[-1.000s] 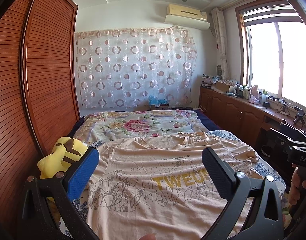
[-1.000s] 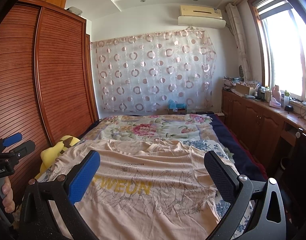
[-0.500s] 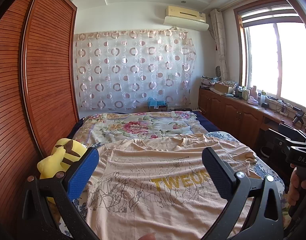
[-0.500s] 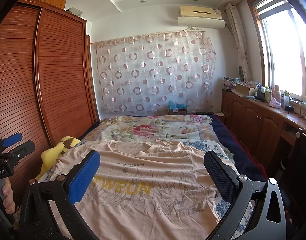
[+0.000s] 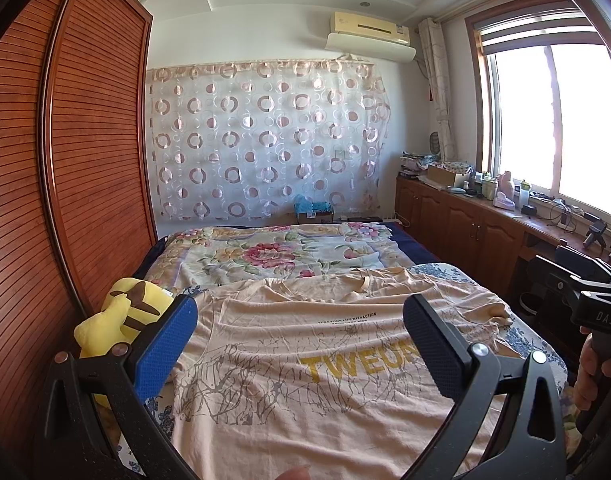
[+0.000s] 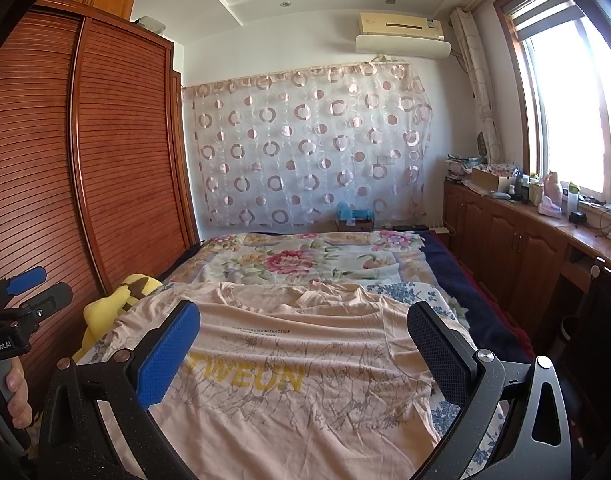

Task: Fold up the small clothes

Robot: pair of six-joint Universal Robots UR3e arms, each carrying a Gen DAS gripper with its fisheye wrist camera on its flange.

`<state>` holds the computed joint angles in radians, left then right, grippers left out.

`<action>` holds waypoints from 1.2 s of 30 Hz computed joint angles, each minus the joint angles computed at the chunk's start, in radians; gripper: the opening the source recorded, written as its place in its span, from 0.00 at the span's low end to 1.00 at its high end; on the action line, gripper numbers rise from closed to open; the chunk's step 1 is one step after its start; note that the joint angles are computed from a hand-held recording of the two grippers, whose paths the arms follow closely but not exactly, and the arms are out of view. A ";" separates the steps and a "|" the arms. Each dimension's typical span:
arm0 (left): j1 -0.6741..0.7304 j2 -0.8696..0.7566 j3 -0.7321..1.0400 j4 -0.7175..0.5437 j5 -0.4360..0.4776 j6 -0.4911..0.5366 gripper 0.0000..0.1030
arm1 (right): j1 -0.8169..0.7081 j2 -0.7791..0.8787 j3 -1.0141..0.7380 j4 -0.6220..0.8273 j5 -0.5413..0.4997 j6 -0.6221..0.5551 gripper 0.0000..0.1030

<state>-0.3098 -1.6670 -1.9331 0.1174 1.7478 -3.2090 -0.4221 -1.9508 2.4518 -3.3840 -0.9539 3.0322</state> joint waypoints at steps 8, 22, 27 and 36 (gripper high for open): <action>0.000 -0.001 -0.001 0.002 0.000 0.000 1.00 | -0.011 -0.005 0.009 -0.006 0.015 -0.002 1.00; -0.015 -0.015 0.022 -0.018 0.011 -0.009 1.00 | -0.018 0.022 0.006 -0.017 0.033 -0.008 1.00; 0.025 -0.008 0.015 -0.040 -0.016 -0.007 1.00 | 0.010 0.091 -0.018 -0.035 0.027 -0.027 1.00; 0.199 -0.008 -0.046 -0.044 -0.134 0.041 1.00 | 0.102 0.274 -0.150 0.011 0.010 -0.084 1.00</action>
<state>-0.1111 -1.6754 -1.9796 0.0734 1.6142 -3.1684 -0.3204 -1.6772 2.3014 -3.3731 -0.9437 2.9481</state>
